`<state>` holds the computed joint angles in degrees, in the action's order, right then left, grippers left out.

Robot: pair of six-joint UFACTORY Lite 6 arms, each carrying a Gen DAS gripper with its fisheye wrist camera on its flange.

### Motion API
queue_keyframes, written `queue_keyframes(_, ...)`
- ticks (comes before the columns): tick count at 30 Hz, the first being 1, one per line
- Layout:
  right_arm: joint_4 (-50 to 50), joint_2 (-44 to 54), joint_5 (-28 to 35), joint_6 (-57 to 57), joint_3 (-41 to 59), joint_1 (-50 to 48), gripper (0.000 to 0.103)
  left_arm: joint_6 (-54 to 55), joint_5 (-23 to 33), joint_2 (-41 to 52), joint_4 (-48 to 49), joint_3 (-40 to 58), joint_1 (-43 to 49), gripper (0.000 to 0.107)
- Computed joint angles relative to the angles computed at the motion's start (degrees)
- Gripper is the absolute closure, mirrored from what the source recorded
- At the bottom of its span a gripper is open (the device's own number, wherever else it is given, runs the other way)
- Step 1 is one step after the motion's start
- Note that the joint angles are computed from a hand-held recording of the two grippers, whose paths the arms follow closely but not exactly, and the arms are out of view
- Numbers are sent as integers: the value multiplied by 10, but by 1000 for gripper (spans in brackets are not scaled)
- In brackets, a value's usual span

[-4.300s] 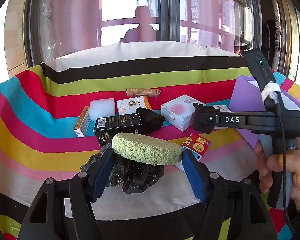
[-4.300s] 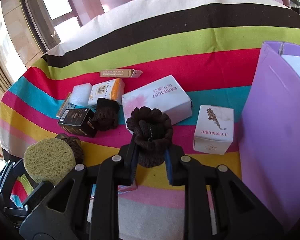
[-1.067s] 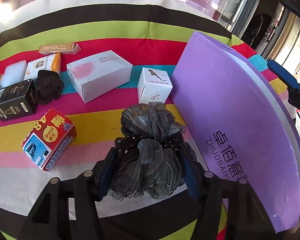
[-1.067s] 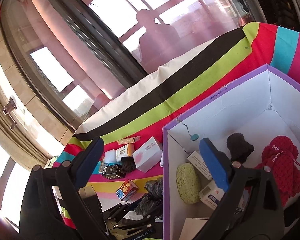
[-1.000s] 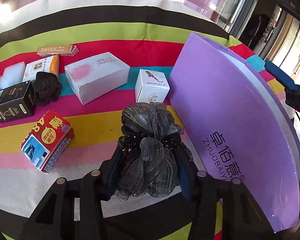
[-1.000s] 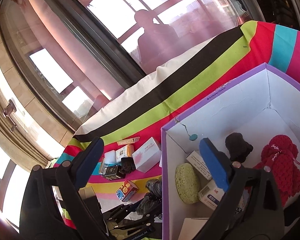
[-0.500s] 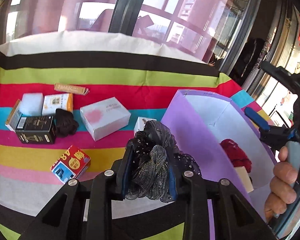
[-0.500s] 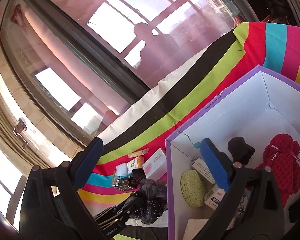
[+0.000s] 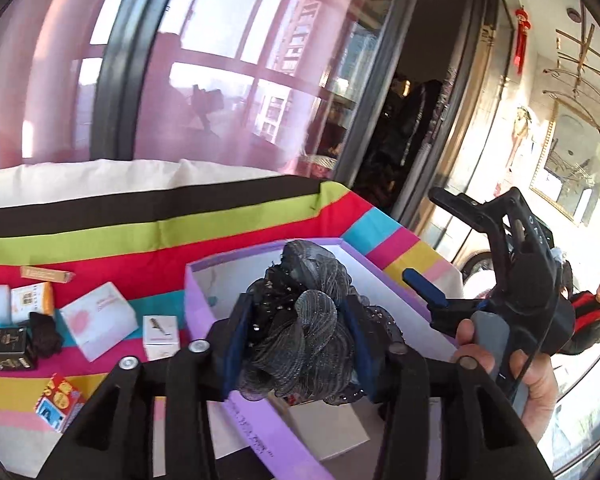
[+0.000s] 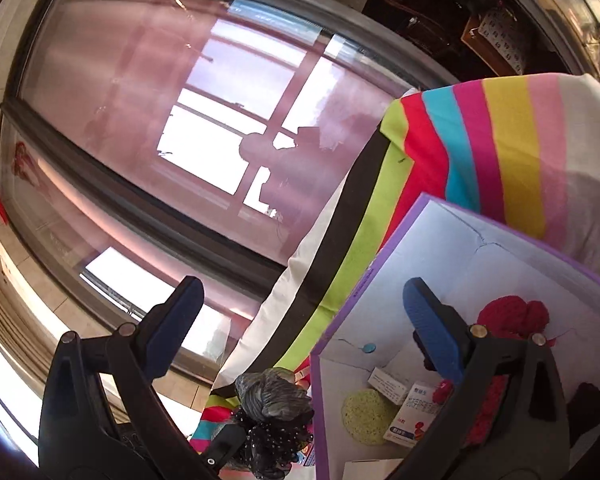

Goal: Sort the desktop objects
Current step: 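Carry the black mesh scrunchie with the left tool into the lavender box and release, then move both tools back over the striped table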

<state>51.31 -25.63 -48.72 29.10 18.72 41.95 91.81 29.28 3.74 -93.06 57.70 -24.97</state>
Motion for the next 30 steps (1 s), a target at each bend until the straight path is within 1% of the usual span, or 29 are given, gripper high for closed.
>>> queue_keyframes(2,-14,-9,11,20,-12,-18,3,7,-23,13,-23,9,-22,45)
queue_keyframes(4,-41,0,21,49,-11,-34,3,7,-16,21,-25,12,-21,45)
queue_keyframes(6,-47,6,28,53,-5,-39,3,14,-17,11,-22,0,-9,45)
queue_keyframes(9,-26,20,36,16,19,-27,3,35,18,-20,-34,-36,46,45)
queue_keyframes(11,16,37,37,-43,47,-4,3,45,41,-38,-29,-55,96,44)
queue_keyframes(14,109,83,33,-180,118,42,3,70,78,-39,-21,-65,188,39)
queue_keyframes(16,174,128,15,-269,177,79,3,88,94,-17,-21,-61,250,38)
queue_keyframes(19,231,201,-5,-368,263,122,3,112,110,30,-23,-44,326,38)
queue_keyframes(21,259,252,-11,-424,319,149,3,131,107,65,-31,-27,356,34)
queue_keyframes(23,282,307,-8,-485,383,168,3,153,108,107,-35,-4,382,32)
queue_keyframes(25,306,367,-1,-550,454,184,2,174,97,153,-50,22,392,31)
queue_keyframes(28,340,475,21,-652,577,195,1,207,74,222,-77,66,392,31)
queue_keyframes(30,381,552,47,-735,668,192,1,221,63,266,-87,97,390,27)
